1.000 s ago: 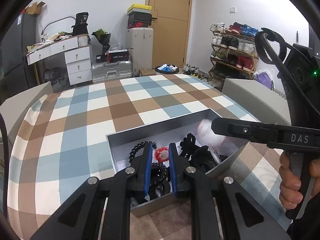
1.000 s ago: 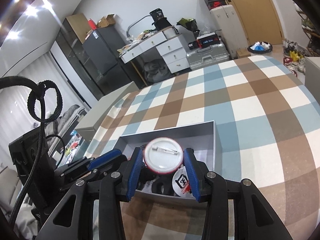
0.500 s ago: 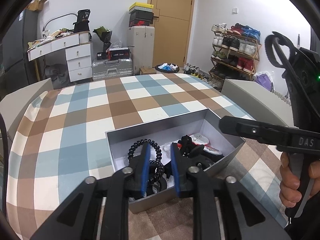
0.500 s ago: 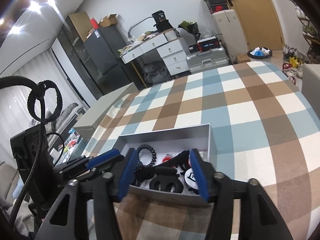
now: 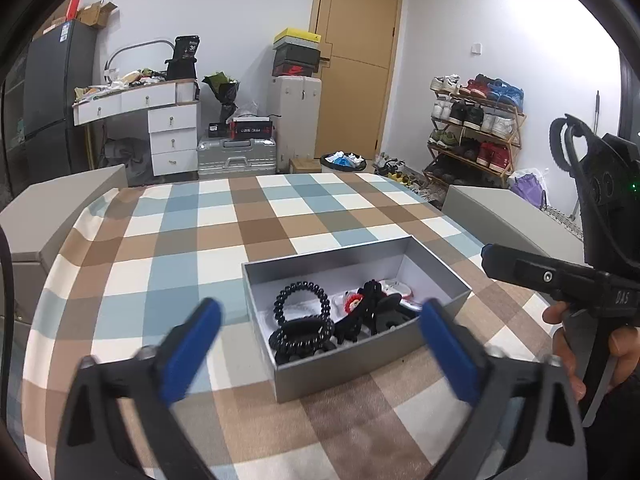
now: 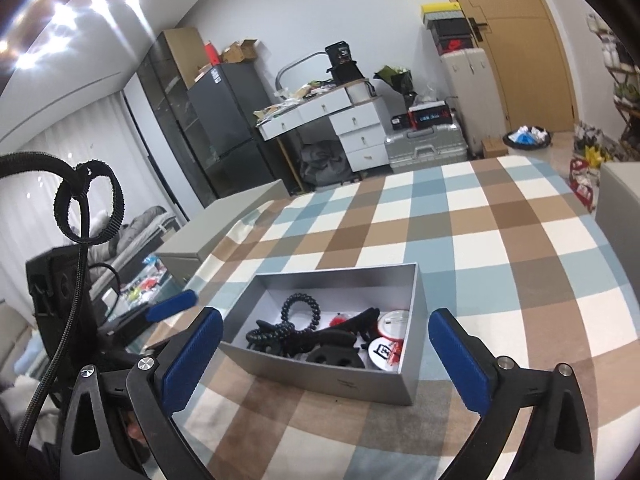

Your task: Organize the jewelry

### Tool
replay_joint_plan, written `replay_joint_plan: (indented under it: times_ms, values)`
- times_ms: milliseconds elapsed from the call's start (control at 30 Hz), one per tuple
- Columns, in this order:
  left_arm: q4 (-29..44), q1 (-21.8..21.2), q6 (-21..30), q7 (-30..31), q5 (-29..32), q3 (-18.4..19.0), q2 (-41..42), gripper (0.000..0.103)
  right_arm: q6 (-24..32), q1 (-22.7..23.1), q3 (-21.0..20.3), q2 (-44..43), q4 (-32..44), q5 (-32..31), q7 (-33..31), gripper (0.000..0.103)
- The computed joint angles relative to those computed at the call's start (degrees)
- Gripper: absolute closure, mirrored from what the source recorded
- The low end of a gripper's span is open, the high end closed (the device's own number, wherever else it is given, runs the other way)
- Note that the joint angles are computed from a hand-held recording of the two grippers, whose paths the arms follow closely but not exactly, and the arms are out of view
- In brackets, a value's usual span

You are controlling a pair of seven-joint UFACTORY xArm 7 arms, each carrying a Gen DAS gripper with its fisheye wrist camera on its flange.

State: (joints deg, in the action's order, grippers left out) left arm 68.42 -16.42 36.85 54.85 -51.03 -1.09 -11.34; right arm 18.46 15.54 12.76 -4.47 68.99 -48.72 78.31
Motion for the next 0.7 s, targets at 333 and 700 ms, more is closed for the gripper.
replay_joint_plan:
  times_ms: [333, 700]
  values:
    - [-4.4, -0.9, -5.2, 2.4, -2.7, 0.9, -2.2, 0.001, 2.1, -0.1, 2.4, -2.0, -1.2, -13.7, 7.0, 0.000]
    - [-6.8, -2.3, -9.5, 8.6, -8.6, 1.9, -3.1, 0.001, 4.6, 0.6, 2.7, -2.4, -2.7, -26.3, 17.8, 0.000]
